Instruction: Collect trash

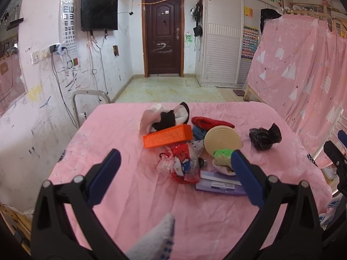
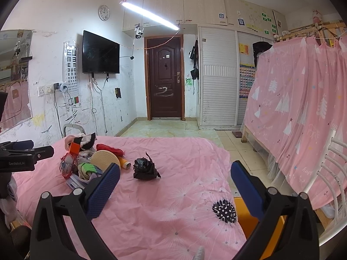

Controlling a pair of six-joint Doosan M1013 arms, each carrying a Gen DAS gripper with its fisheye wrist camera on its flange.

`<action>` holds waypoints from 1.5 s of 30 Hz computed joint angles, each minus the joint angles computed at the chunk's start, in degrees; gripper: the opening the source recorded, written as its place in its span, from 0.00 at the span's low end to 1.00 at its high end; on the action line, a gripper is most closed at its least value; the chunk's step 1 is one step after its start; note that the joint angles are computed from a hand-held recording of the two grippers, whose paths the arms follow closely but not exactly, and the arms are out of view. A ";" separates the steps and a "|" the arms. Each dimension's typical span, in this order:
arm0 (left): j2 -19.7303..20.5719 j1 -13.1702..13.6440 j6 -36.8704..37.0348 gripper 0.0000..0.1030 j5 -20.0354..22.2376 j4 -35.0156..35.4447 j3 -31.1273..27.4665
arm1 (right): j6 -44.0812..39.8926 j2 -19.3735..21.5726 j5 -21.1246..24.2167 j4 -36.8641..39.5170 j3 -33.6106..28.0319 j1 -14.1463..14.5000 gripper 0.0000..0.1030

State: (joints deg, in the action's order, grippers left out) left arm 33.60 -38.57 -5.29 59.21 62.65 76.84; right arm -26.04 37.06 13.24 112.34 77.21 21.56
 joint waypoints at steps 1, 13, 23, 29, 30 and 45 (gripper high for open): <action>-0.38 -0.05 0.11 0.94 0.30 0.03 0.11 | -0.37 -0.01 0.03 0.41 0.04 -0.03 0.90; -0.41 -0.03 0.06 0.94 0.29 0.07 0.15 | -0.24 -0.01 -0.03 0.35 0.05 -0.01 0.90; -0.47 0.01 0.07 0.94 0.18 0.01 0.32 | 0.05 0.02 -0.07 0.03 0.04 0.02 0.90; -0.39 -0.04 0.14 0.94 0.33 -0.07 0.05 | -0.53 0.03 0.00 0.61 0.09 0.02 0.90; -0.38 -0.03 0.16 0.94 0.34 -0.07 0.05 | -0.62 0.01 -0.05 0.69 0.10 0.03 0.90; -0.42 0.03 0.27 0.94 0.21 -0.22 0.12 | 1.31 0.09 0.02 -1.34 -0.04 0.00 0.90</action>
